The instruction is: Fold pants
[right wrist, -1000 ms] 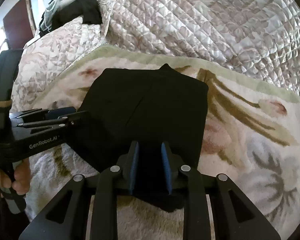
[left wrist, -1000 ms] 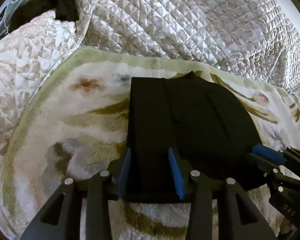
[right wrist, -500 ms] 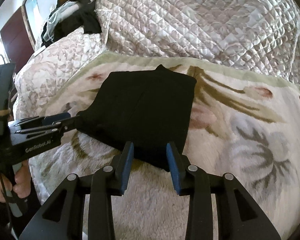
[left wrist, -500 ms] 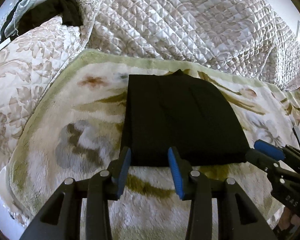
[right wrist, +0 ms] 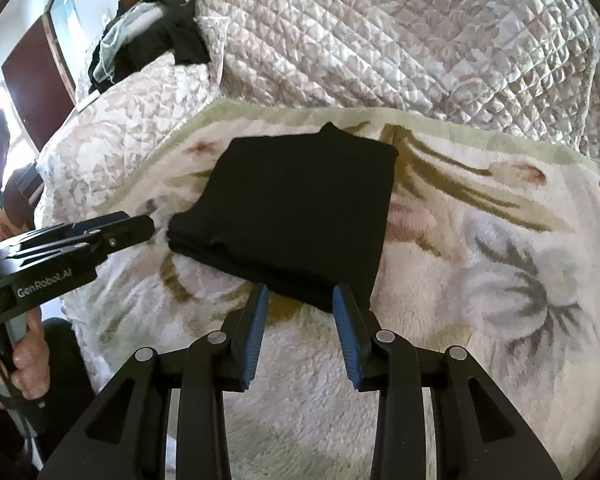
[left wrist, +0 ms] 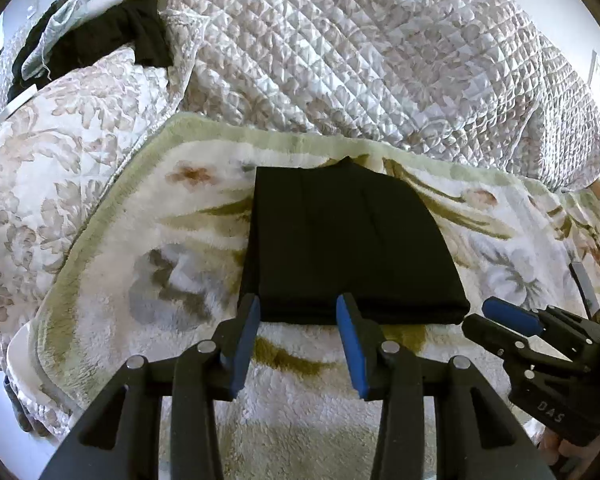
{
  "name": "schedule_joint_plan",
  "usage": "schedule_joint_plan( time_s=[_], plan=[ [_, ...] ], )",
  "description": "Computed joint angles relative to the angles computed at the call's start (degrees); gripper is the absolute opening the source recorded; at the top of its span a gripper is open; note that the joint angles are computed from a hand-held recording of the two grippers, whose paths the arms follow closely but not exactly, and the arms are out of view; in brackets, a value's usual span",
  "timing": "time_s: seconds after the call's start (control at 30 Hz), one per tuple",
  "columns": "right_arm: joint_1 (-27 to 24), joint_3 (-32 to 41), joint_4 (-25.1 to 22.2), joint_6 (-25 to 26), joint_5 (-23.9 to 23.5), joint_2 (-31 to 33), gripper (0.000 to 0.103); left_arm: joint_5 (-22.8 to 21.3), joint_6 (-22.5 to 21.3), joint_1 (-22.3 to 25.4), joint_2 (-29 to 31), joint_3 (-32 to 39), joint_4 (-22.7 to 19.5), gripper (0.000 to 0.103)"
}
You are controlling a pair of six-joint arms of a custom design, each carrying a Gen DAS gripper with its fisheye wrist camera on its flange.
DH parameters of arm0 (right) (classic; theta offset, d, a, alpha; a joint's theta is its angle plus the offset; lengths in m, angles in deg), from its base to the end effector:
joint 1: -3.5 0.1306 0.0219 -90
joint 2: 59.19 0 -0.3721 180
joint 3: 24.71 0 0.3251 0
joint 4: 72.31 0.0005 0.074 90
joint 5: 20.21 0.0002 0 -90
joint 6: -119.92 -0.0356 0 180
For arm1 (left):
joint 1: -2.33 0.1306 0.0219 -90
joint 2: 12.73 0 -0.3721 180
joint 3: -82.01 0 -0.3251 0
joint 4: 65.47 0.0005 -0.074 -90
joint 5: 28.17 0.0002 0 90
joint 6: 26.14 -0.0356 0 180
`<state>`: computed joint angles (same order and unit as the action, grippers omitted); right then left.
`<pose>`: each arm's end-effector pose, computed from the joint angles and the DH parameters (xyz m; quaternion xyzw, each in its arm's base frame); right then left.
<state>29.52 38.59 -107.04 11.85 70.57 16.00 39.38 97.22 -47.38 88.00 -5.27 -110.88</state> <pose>0.2880 0.1395 0.3436 -0.0619 0.9271 0.1329 0.3449 0.3182 -0.3551 0.3649 0.0720 0.9305 -0.0658 0.3530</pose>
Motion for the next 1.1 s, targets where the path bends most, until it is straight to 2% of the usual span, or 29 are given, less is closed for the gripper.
schedule_joint_plan(
  time_s=[0.4, 0.67, 0.77, 0.9, 1.1],
  plan=[
    [1.57, 0.86, -1.86, -1.01, 2.47, -3.06, 0.035, -2.23, -0.29, -1.44, -1.26, -0.65, 0.33, 0.045],
    [2.34, 0.94, -2.91, -1.72, 3.45, -2.97, 0.036, -1.97, -0.08, -1.47, -1.29, -1.30, -0.04, 0.057],
    [2.48, 0.71, -3.03, -2.06, 3.56, -3.03, 0.047, -1.91, 0.41, -1.46, -1.06, -1.42, -0.60, 0.059],
    [2.61, 0.75, -3.27, -2.14, 4.01, -2.88, 0.047, -2.32, 0.50, -1.63, -1.00, -1.64, -0.79, 0.069],
    [2.84, 1.01, -3.81, -2.22, 4.52, -2.65, 0.047, -3.28, 0.50, -1.82, -1.10, -1.84, -0.99, 0.071]
  ],
)
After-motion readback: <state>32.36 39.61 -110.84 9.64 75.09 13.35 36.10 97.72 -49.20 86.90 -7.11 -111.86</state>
